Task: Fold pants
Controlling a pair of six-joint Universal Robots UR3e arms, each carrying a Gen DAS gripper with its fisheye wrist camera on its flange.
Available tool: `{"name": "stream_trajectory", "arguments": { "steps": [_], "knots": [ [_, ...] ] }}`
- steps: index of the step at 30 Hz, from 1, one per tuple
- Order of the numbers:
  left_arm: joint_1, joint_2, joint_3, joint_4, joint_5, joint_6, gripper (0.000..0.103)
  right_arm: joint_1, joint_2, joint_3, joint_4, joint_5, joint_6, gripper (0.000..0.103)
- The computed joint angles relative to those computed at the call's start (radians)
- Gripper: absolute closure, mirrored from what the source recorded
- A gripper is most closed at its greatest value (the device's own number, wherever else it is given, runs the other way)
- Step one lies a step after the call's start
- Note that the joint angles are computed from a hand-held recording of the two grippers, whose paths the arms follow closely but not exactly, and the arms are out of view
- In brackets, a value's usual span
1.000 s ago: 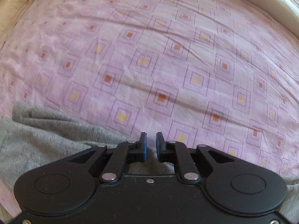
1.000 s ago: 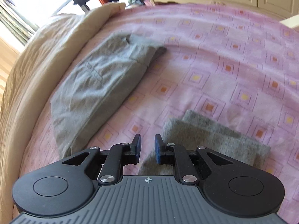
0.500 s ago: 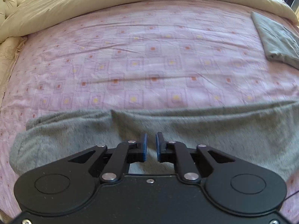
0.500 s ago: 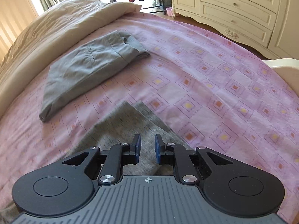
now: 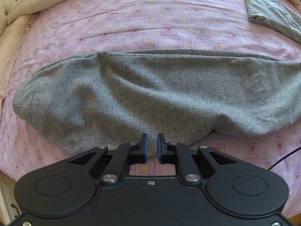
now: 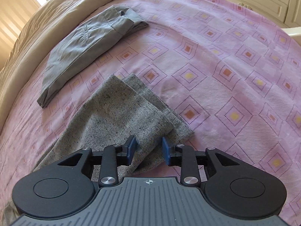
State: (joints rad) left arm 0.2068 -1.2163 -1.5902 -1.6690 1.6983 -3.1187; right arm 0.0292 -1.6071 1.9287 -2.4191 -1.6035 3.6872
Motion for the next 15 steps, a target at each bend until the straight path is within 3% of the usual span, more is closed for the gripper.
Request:
{"name": "stream_trajectory", "arguments": {
  "steps": [4,5,6,11,15],
  "knots": [
    [-0.076,-0.036,0.043,0.01,0.041,-0.098,0.084,-0.031,0.003,-0.014,0.03,0.064,0.014,0.075],
    [-0.089,-0.045,0.053,0.011,0.048,-0.115,0.084,-0.022,0.005,-0.049,0.06,0.066,-0.016,0.095],
    [-0.101,-0.055,0.062,0.014,0.054,-0.129,0.084,0.006,0.001,-0.082,0.067,0.038,-0.062,0.096],
    [-0.15,-0.095,0.058,0.049,0.089,-0.171,0.084,0.034,-0.006,-0.169,0.209,-0.095,-0.166,0.097],
    [-0.161,-0.105,0.054,0.052,0.101,-0.178,0.084,-0.069,-0.075,-0.063,0.158,0.032,-0.222,0.09]
  ]
}}
